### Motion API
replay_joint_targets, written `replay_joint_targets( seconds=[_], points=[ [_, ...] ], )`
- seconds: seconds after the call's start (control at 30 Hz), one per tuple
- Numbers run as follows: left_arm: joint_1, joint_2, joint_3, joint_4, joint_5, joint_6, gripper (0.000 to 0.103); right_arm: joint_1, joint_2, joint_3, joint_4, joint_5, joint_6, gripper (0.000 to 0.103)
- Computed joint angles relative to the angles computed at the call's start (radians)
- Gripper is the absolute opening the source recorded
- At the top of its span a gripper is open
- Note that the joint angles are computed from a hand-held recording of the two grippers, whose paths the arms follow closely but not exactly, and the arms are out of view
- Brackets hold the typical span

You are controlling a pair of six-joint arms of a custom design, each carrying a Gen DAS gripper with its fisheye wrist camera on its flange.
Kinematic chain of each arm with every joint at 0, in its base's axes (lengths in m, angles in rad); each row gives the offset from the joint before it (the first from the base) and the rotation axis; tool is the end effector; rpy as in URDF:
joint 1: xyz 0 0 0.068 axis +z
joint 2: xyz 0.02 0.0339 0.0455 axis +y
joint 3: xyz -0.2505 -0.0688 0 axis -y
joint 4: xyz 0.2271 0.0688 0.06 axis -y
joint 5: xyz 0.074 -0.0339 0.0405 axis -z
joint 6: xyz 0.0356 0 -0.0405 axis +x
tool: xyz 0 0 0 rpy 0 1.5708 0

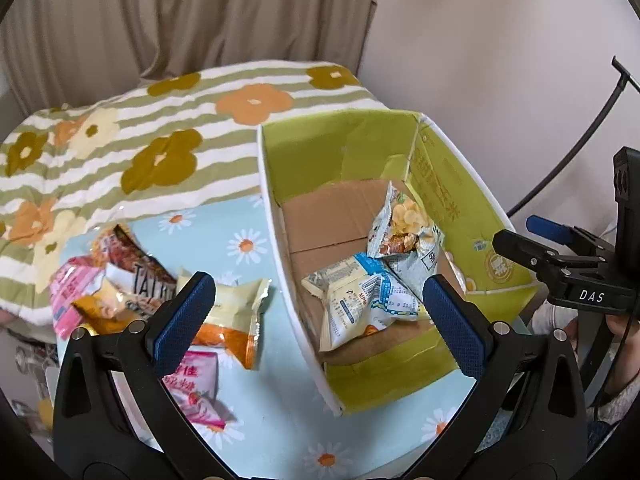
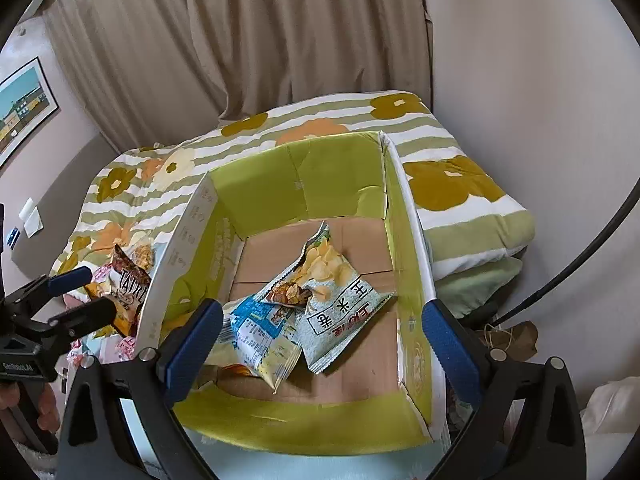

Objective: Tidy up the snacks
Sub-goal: 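Move both tools back over the snack pile on the table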

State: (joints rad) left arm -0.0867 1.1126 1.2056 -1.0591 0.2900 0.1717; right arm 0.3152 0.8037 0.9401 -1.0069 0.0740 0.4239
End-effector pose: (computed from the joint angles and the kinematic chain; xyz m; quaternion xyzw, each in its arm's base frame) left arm 0.1896 -0.0267 0.3300 0.1644 0.9312 -0.1253 0.3002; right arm 0.1278 0.0389 0.3004 0.0637 0.9366 0.0914 0.3322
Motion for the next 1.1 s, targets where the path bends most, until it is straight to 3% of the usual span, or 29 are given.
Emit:
replay_joint_targets(
  seconds=[0.23, 0.4, 0.57, 0.8, 0.9, 1.1],
  points=[
    [0.09, -0.101, 0.024, -0.059, -0.025, -0.001, 0.103, 0.024, -0.037, 0.053, -0.02, 0.015, -0.028, 0.099],
    [0.298, -0.148, 0.076, -0.171, 0.033, 0.08, 0.103, 0.097, -0.028, 0.097, -0.017, 0.03, -0.049, 0.099],
    [0.691, -0.143, 0.132, -0.304, 0.183, 0.339, 0.103, 0.245, -0.026, 0.105, 0.004, 0.099, 0.006, 0.099],
    [1.188, -0.016, 0.212, -0.456, 0.354, 0.754, 0.103, 0.474, 0.068, 0.145, 0.069, 0.215, 0.078, 0.099],
    [1.317, 0.083, 0.25, -0.49, 0.386, 0.894, 0.103, 0.584, 0.15, 0.179, 0.103, 0.271, 0.135, 0.099],
    [1.396, 0.263, 0.314, -0.493, 0.346, 1.036, 0.103, 0.77, 0.349, 0.26, 0.154, 0.38, 0.31, 0.099]
  ],
)
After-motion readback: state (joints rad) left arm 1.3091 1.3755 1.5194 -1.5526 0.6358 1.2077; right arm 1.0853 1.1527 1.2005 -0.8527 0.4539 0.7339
